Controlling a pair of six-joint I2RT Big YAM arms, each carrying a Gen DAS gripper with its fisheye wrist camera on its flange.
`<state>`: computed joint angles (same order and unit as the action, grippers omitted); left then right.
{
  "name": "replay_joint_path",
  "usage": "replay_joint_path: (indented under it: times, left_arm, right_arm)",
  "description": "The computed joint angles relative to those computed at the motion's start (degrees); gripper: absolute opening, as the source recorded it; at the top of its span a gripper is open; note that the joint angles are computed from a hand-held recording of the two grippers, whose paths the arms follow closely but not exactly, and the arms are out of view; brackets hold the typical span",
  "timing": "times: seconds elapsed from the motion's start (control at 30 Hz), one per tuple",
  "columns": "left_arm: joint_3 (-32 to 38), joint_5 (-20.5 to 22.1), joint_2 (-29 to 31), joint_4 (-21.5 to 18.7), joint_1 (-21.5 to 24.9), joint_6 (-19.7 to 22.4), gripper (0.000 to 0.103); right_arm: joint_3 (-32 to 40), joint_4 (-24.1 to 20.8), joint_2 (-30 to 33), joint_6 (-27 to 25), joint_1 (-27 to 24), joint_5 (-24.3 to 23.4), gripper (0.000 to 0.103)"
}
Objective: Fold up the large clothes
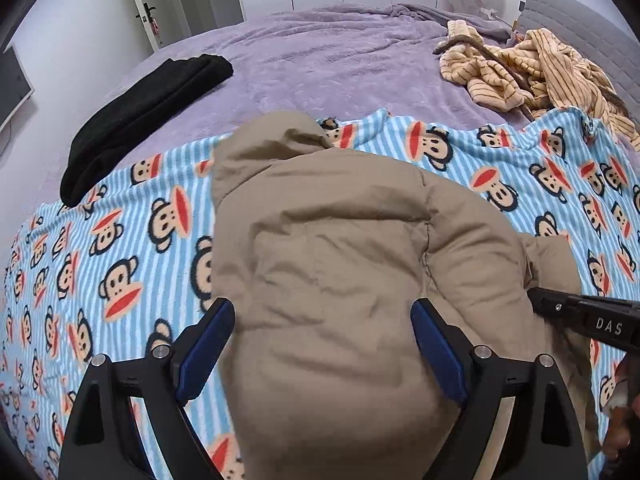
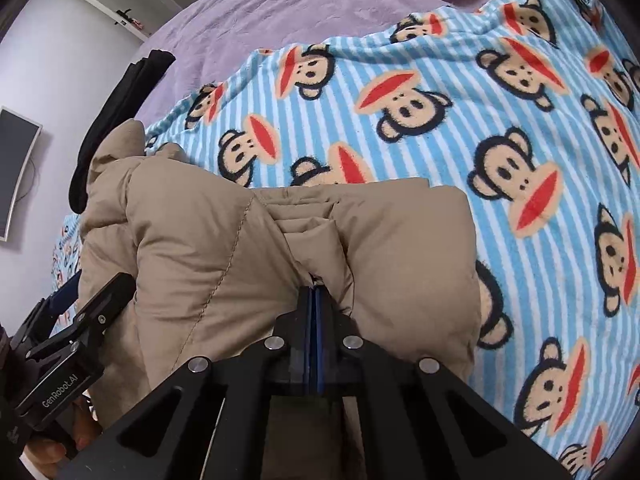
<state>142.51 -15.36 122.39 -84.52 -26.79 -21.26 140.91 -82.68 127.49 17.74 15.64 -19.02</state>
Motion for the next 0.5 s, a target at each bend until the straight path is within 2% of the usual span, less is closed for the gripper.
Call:
replay_joint_path:
  times: [0.1,0.2,0.33,0.5]
  left_arm:
    - [-11.7,-1.3,-7.9,3.7,-0.2,-0.7,0.09]
    - [-21.1,-1.3,-14.5,5.6,-0.8,-2.7,0.09]
    - [-28.8,0.1,-19.6,5.8,-1.7,-6.7,0.09]
    - [-34.3,1.2,-22.4,6.2,-2.8,-9.0,0.09]
  right_arm:
    - [-2.7,-0.1,-3.0,-2.9,-0.1,-0.6,0.001]
    - [-8.9,1.3,-8.1,-5.6,0.0,-0.7,0.005]
    - [-18.9,3.8,-15.7,-7.0,0.1,-1.1,0.005]
    - [-28.4,7.2,-23.5,-6.1,0.1,-1.7,0.005]
